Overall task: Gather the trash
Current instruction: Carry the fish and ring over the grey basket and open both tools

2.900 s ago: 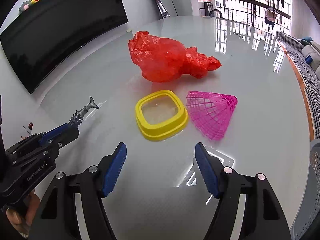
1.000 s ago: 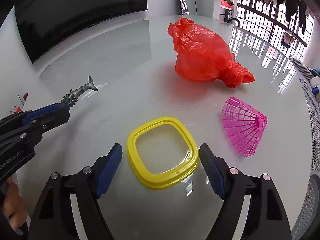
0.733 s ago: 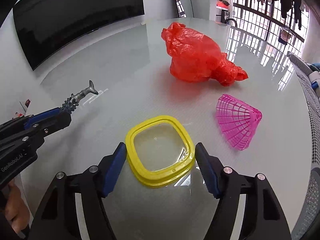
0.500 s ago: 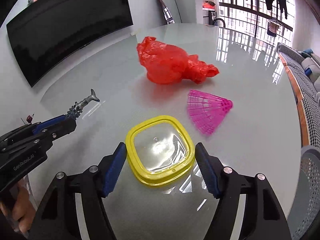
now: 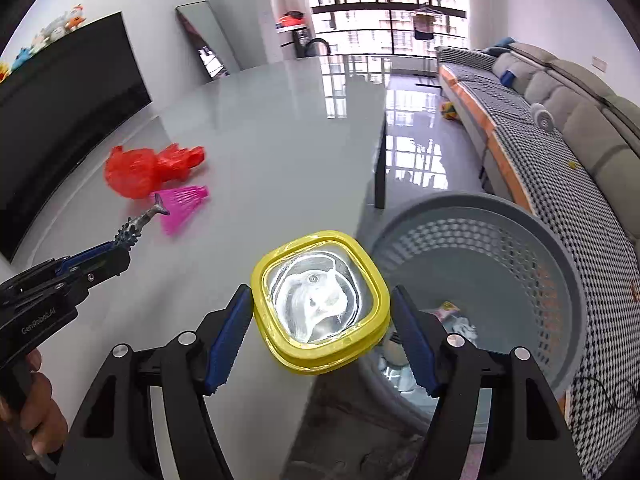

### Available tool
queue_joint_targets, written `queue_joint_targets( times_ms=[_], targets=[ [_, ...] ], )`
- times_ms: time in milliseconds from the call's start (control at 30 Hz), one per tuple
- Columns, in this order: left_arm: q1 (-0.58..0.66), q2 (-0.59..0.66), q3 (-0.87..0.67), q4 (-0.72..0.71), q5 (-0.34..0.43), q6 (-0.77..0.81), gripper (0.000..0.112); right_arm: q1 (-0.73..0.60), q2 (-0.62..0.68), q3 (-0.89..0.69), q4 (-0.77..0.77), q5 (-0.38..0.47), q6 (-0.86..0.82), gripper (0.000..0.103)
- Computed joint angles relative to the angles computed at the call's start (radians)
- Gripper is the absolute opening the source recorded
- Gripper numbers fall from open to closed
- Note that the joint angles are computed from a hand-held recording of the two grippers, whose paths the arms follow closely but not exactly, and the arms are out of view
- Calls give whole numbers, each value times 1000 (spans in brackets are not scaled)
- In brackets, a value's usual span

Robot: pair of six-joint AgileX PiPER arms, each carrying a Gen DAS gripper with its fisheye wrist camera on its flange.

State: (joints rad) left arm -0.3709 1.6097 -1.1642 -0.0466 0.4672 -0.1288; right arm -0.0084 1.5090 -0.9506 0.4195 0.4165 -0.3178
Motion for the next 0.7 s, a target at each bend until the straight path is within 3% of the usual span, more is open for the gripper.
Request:
queue_joint_targets(
  times_ms=[333,700],
  targets=[
    [-226,250,-309,-14,101,23,21,-378,-5,42,275,66,-347,68],
    [-294,418,-509,-67,193,58,22,-485,94,11,384,89,-495,68]
  ],
)
